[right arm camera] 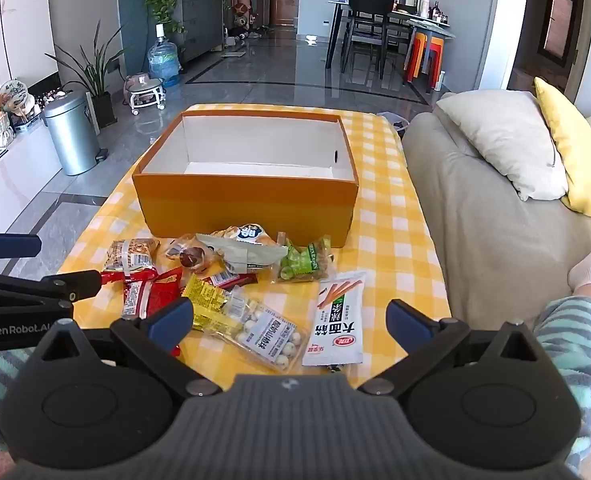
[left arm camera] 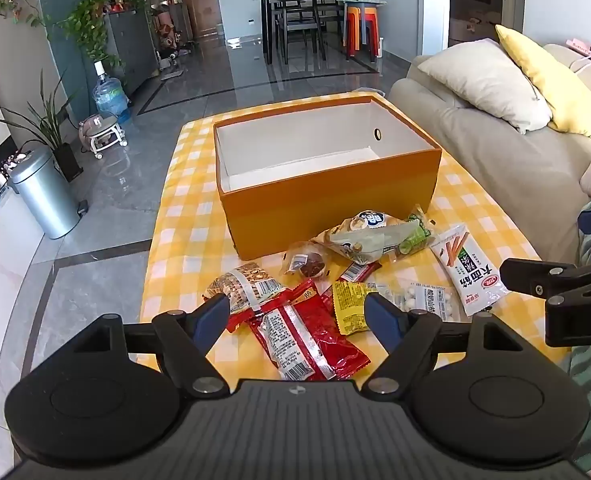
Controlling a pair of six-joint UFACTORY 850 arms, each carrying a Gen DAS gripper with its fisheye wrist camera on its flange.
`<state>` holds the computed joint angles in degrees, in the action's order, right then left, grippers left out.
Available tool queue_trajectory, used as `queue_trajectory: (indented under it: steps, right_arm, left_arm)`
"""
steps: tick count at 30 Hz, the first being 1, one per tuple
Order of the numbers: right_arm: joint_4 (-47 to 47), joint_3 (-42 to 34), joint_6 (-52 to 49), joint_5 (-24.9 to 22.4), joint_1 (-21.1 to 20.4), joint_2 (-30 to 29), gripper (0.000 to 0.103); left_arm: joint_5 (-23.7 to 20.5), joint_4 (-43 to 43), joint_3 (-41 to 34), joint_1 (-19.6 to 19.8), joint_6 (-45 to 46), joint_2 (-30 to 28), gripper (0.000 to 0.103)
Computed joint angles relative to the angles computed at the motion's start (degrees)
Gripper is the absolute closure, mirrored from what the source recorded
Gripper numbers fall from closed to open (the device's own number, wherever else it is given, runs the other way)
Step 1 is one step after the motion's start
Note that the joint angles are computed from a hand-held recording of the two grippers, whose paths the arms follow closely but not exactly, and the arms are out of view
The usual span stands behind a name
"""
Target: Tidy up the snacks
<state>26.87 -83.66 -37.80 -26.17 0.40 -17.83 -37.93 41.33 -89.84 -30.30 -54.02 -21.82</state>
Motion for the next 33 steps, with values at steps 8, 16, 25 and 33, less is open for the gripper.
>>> queue_trajectory:
  steps: [8,16,25,33]
  right_arm:
    - [0.2,-0.2,-0.1,-0.4,-0.1,-0.2,0.004]
    - [0.0,-0.2,0.1,-0.4,0.0,-0.1,0.004]
    - [-0.1,-0.2,0.1,-0.5,0.0,-0.1,0.004]
    - [-0.2,-0.2,0.2,-0.4,0.0,-0.1,0.004]
  left_arm:
    - [-0.3,0.1,-0.1,0.0,0.1,-0.1,0.013]
    - [-0.3,0.1,-0.1,0.0,0.1,-0.1,0.013]
    - [-0.3,0.1,-0.1,0.0,0.2,-0.1,0.013]
    - [-0.3,0.1,-0.1,0.0,0.2,-0.1,0.013]
